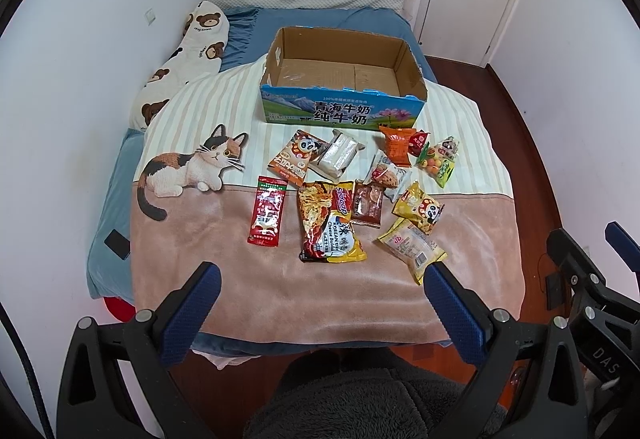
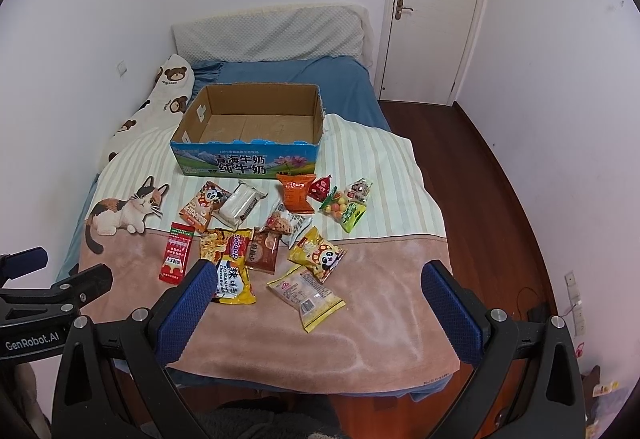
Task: Organize snacks
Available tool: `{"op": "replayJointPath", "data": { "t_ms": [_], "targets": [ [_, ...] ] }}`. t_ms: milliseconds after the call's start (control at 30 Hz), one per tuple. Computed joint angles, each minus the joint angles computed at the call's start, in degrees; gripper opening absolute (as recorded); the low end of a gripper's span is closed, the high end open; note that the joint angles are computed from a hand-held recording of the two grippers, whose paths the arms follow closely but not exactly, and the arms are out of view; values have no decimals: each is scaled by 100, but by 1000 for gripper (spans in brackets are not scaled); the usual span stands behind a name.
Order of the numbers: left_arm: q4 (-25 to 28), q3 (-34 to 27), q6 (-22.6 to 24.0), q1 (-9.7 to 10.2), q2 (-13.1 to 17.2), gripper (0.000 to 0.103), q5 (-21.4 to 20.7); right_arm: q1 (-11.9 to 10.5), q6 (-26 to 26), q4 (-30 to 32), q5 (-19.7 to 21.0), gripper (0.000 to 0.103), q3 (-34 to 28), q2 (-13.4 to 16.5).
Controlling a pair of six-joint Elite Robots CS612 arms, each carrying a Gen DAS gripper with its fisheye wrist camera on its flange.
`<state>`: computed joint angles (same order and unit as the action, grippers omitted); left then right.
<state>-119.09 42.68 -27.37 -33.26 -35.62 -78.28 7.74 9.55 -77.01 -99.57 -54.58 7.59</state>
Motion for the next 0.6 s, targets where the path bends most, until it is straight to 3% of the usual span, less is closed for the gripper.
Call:
{"op": "replayJointPath", "data": {
  "t_ms": [400,600],
  "targets": [
    [3,7,-1,3,-4,103,-14,-1,8,-18,8,103,26,-8],
    [213,-278,-34,46,166,103,-86,-35,27,-52,64,103,246,-77]
  ]
}}
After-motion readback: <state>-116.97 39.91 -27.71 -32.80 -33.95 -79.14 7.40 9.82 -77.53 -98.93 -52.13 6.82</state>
